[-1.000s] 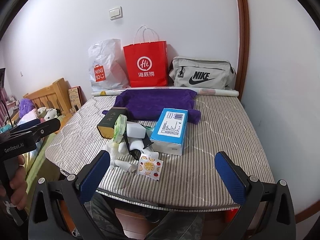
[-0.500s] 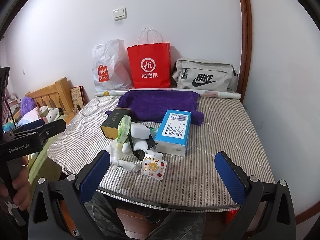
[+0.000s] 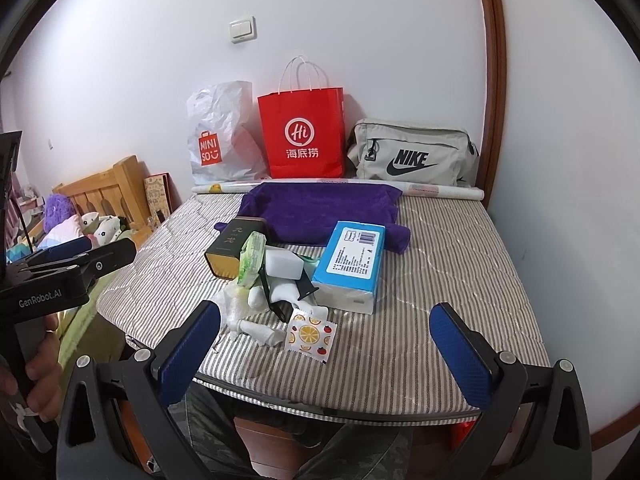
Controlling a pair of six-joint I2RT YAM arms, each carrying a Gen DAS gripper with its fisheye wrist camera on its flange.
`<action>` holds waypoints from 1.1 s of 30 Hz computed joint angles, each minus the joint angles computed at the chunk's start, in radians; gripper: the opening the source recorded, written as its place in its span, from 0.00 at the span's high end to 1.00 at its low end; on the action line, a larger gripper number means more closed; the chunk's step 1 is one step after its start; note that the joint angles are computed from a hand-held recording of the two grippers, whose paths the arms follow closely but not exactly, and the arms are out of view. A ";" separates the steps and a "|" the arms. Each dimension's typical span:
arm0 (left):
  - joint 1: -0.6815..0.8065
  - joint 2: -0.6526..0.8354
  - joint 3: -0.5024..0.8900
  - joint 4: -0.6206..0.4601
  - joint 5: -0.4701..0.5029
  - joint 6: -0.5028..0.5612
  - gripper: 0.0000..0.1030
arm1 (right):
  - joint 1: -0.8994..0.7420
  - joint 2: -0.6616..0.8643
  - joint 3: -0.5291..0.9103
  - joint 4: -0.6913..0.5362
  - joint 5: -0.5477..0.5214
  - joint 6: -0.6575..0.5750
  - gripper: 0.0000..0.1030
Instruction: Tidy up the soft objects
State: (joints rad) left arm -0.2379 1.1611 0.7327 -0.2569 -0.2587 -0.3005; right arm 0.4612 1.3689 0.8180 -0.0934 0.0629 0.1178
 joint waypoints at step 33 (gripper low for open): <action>0.120 0.210 0.015 0.108 0.088 0.059 0.00 | -0.018 0.226 0.056 0.061 -0.041 -0.061 0.00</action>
